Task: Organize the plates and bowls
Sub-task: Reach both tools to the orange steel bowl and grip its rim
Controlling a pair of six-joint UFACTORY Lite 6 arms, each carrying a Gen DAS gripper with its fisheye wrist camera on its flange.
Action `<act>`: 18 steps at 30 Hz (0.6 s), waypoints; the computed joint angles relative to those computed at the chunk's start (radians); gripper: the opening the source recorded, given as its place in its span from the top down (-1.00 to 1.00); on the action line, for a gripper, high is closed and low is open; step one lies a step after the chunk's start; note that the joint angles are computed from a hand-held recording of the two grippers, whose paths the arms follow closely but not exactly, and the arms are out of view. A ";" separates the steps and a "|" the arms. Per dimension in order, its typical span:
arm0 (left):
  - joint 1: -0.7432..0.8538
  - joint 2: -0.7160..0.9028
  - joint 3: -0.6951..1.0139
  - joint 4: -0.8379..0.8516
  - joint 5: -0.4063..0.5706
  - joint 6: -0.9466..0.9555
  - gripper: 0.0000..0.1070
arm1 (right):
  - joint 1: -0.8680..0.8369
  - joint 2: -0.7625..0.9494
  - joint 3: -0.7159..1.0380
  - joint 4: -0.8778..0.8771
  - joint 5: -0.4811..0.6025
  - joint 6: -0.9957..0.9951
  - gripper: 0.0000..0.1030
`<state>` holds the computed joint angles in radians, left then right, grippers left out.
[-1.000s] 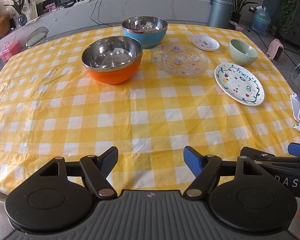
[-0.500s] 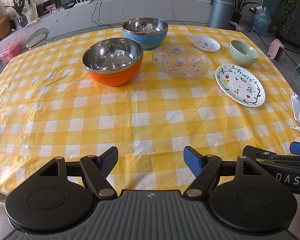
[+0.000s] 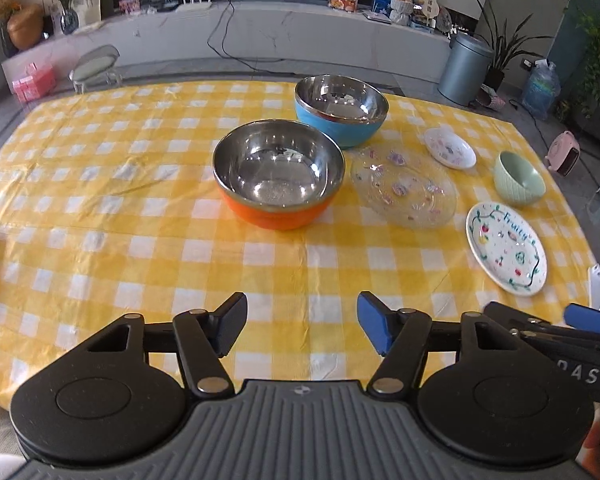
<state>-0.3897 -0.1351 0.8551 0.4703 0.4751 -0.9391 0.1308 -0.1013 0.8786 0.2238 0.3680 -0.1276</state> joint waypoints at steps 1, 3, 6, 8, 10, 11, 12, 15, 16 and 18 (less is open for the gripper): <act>0.045 0.016 0.024 -0.093 -0.014 0.104 -0.25 | 0.011 0.034 0.038 0.018 0.007 -0.014 -0.95; 0.122 0.065 0.085 -0.249 -0.018 0.281 -0.18 | 0.033 0.103 0.116 0.037 0.021 -0.021 -0.94; 0.193 0.148 0.184 -0.334 0.009 0.430 -0.06 | 0.057 0.220 0.251 0.115 0.046 -0.062 -0.76; 0.227 0.208 0.256 -0.347 0.027 0.490 -0.02 | 0.073 0.309 0.354 0.146 0.069 -0.061 -0.65; 0.256 0.266 0.327 -0.357 0.051 0.541 0.01 | 0.091 0.399 0.465 0.153 0.097 -0.040 -0.58; 0.265 0.289 0.354 -0.349 0.052 0.556 0.02 | 0.104 0.443 0.524 0.159 0.111 -0.028 -0.53; 0.273 0.305 0.370 -0.336 0.040 0.569 0.03 | 0.112 0.486 0.579 0.167 0.122 -0.023 -0.51; 0.300 0.359 0.406 -0.322 -0.011 0.599 0.03 | 0.132 0.602 0.725 0.189 0.138 0.002 -0.32; 0.317 0.380 0.418 -0.362 -0.025 0.644 0.03 | 0.138 0.644 0.778 0.191 0.156 0.015 -0.22; 0.355 0.443 0.472 -0.480 -0.007 0.759 0.03 | 0.145 0.747 0.902 0.190 0.210 0.033 -0.16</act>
